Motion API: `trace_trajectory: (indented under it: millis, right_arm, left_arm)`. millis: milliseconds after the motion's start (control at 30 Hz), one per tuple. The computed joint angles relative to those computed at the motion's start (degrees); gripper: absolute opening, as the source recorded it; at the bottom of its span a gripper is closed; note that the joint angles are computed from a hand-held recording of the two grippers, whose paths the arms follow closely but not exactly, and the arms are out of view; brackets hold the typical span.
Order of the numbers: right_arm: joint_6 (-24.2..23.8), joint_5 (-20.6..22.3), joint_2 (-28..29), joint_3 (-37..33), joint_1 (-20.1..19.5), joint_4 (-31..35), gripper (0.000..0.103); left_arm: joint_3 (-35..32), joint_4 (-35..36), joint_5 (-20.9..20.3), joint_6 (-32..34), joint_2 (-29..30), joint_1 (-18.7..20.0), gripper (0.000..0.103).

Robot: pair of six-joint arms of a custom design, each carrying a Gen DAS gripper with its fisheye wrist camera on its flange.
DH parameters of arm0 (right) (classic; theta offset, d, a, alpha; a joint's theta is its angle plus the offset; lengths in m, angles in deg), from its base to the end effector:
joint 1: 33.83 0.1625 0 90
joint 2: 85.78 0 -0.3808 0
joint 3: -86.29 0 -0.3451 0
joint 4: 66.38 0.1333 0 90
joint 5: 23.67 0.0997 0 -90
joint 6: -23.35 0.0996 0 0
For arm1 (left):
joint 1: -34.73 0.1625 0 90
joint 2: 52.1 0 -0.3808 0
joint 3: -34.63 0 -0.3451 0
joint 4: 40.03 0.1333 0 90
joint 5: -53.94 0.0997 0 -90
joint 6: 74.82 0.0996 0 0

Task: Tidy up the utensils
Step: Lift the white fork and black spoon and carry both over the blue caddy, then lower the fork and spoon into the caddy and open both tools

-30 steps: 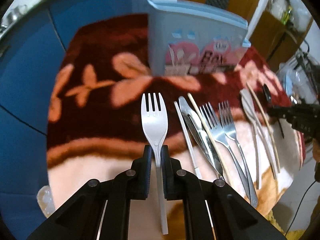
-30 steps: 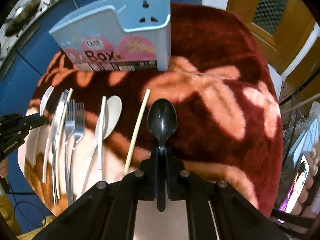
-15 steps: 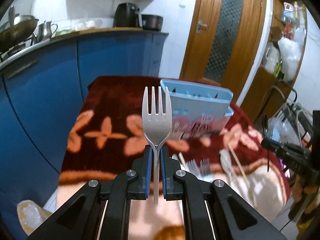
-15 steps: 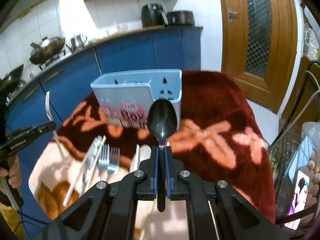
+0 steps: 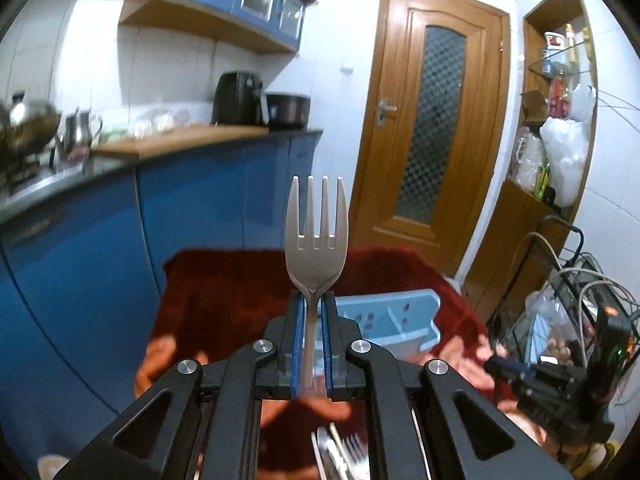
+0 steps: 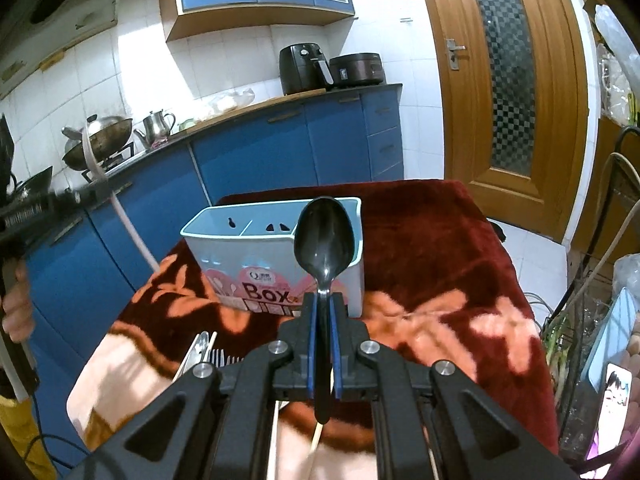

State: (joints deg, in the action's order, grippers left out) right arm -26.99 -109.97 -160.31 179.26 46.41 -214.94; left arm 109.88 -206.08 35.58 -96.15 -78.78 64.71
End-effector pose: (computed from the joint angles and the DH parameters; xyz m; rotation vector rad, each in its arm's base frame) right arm 0.0412 -0.5847 0.4086 0.9676 -2.5253 0.8985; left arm -0.4678 -0.5329 0.0929 0.3435 2.0891 -1.3674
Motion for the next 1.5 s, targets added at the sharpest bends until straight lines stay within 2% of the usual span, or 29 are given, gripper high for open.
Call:
trace_trajectory:
  millis: [67, 233, 400, 633, 767, 967, 1100, 1300, 1500]
  right_arm:
    - [0.5, 0.3, 0.9, -1.1, 0.1, 0.1, 0.008]
    - [1.7, 1.7, 3.4, -4.1, 0.7, 0.2, 0.008]
    - [1.7, 3.3, 5.8, -6.9, 1.7, 0.0, 0.008]
    - [4.0, 5.9, 10.6, -12.2, 2.4, 1.3, 0.008]
    - [4.3, 5.3, 13.6, -14.5, 2.8, 1.1, 0.008]
    - [4.4, 7.9, 17.1, -16.1, 2.2, -3.2, 0.008]
    - [3.3, 8.5, 19.0, -17.7, 2.1, -3.6, 0.008]
    - [-0.4, 8.3, 18.2, -14.7, 2.0, -7.0, 0.008]
    - [0.2, 7.4, 17.7, -14.6, 2.1, -5.9, 0.008]
  left_arm:
    - [-3.9, -2.8, 0.4, 5.3, 2.2, 0.4, 0.008]
    - [-10.7, -3.8, -1.4, 9.7, 5.5, 1.8, 0.008]
    - [-17.2, -7.0, 0.4, 17.3, 10.6, 2.9, 0.008]
    - [-18.0, -5.3, -2.4, 14.5, 11.7, 5.9, 0.008]
    - [-17.9, -4.9, -3.5, 13.0, 12.4, 7.3, 0.008]
    - [-17.1, -8.8, -5.4, 14.4, 12.9, 8.7, 0.008]
    - [-16.8, -8.3, -5.9, 13.7, 12.9, 9.4, 0.008]
    - [-16.1, -6.5, -7.7, 12.1, 12.6, 10.1, 0.008]
    - [-15.3, -4.2, -8.6, 10.1, 12.1, 10.2, 0.009]
